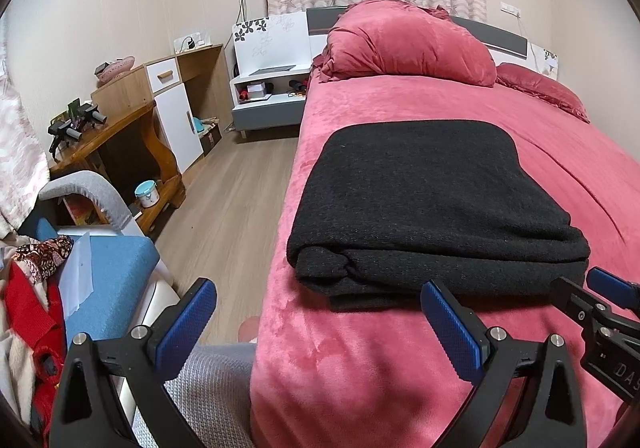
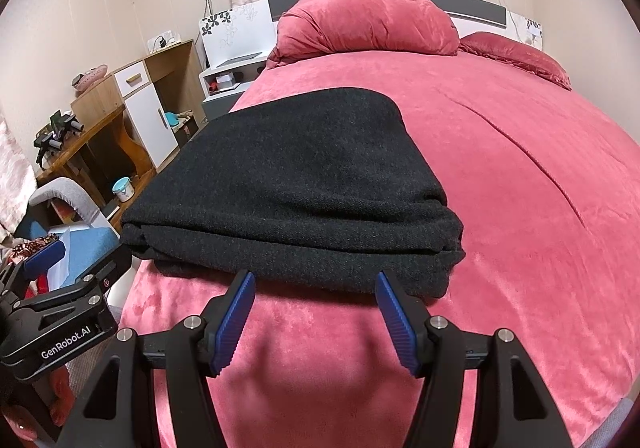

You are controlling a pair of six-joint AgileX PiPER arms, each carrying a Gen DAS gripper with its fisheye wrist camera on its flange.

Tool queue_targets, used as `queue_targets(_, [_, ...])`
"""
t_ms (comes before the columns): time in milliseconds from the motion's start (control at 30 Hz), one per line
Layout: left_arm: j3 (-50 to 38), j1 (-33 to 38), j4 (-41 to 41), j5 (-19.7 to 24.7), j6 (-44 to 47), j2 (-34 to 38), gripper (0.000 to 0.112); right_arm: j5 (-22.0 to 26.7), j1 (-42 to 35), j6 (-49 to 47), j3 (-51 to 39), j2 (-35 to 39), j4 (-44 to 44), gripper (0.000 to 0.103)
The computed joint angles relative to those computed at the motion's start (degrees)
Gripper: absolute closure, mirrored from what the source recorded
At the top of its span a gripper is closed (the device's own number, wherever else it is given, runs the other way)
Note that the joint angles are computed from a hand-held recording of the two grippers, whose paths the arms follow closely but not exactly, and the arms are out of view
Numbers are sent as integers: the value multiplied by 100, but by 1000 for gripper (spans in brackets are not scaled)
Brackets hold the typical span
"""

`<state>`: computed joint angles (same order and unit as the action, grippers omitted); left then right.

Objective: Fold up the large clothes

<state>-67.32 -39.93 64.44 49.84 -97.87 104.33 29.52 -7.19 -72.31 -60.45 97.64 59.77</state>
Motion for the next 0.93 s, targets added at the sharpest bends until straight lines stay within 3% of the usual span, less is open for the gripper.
queue_targets(933, [-7, 45, -88, 104, -96, 8, 10, 7, 26, -85, -6, 87, -41, 39])
